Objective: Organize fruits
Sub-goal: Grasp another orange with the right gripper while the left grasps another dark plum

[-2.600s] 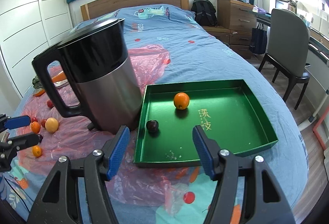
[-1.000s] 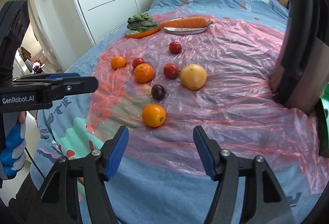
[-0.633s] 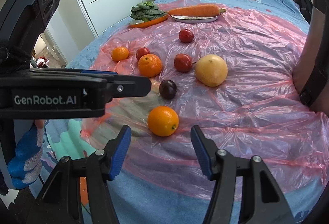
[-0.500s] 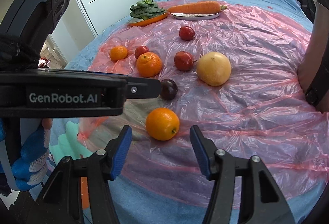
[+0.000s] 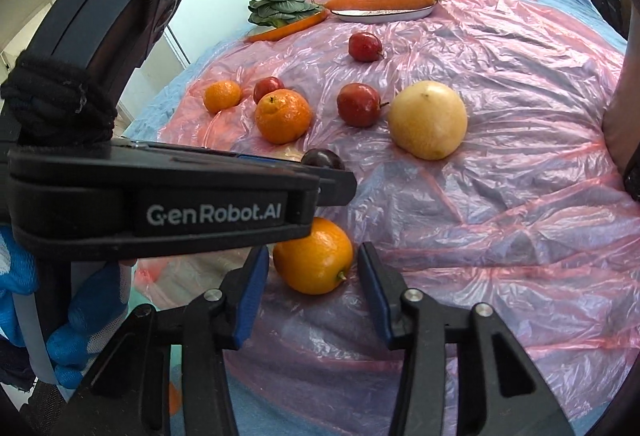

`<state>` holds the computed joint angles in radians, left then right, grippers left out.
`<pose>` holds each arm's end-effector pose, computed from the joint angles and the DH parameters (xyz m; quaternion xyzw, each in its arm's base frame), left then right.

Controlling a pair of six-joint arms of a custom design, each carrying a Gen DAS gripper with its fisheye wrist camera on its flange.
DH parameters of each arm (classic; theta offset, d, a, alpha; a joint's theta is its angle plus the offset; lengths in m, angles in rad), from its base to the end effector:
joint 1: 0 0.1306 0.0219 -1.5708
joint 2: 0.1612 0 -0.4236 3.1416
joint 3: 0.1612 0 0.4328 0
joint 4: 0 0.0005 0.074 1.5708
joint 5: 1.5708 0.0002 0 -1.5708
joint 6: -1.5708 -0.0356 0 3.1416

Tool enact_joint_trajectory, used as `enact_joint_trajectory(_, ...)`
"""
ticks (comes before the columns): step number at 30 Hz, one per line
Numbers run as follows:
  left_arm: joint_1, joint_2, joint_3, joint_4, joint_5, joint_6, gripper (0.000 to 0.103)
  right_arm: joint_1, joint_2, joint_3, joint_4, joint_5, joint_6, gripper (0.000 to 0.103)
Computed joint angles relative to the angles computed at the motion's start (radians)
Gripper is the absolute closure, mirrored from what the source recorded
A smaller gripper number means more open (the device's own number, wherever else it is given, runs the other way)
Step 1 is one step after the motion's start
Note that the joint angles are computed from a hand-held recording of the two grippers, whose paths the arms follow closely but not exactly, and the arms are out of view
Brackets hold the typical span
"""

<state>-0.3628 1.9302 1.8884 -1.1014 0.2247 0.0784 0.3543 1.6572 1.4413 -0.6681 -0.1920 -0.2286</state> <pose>0.6607 -0.2598 0.3810 0.1612 0.9579 -0.1530 0.1817 0.5769 0.2201 0.3642 -0.0911 0.9334 0.1827 0.2951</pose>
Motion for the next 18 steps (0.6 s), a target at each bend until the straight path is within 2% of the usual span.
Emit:
enact_joint_trajectory(6,0.004,0.007,-0.002,0.005,-0.002,-0.008,0.082,0.006,0.010,0.006,-0.010,0.007,0.021,0.075)
enact_joint_trajectory(18,0.003,-0.006,-0.018,0.031,-0.006,-0.003,0.082,0.000,0.006,0.008,-0.016,-0.017,0.019,0.076)
